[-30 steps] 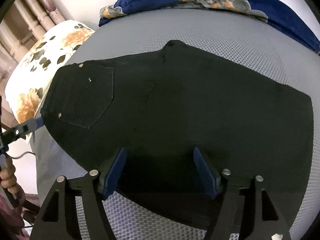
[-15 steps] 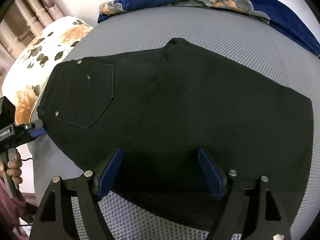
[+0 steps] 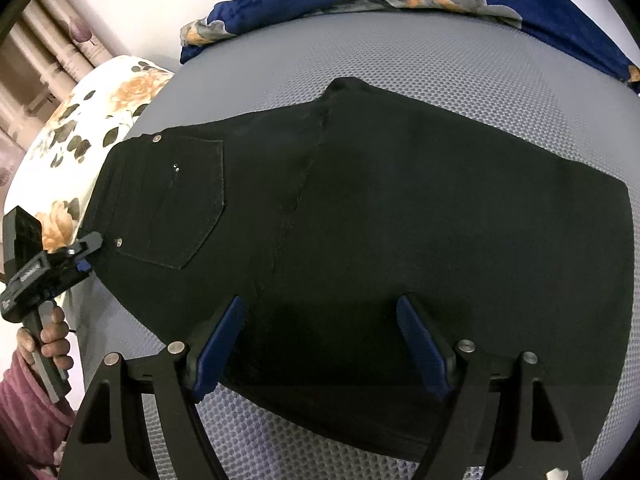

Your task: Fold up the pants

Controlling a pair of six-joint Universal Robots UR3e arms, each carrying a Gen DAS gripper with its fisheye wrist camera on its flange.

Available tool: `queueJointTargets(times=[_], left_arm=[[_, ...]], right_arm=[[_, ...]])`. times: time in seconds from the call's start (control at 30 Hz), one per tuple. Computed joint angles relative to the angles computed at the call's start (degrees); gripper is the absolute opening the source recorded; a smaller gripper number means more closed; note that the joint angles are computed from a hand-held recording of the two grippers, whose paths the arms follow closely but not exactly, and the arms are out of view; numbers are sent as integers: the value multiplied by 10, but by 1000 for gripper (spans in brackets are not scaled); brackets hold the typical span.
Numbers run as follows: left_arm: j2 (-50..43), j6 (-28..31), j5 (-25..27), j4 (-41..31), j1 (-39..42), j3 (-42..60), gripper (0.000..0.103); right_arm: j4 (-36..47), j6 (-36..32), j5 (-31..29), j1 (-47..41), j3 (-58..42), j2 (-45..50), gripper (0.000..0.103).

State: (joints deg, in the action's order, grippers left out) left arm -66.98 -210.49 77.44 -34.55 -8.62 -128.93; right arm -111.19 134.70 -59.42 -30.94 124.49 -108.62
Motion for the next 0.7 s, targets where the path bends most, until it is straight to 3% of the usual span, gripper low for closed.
queueJointTargets(times=[0.13, 0.2, 0.5, 0.7], left_arm=[[-47, -2, 79, -24, -69, 67, 32], [-76, -11, 123, -45, -107, 113, 29], [-188, -39, 273, -148, -244, 328, 27], [-299, -31, 318, -188, -316, 501, 27]], right_arm=[[3, 0, 3, -3, 0, -1, 77], [10, -4, 4, -6, -4, 1, 77], [87, -49, 34, -54, -33, -25, 77], [167, -113, 61, -119, -68, -40, 77]])
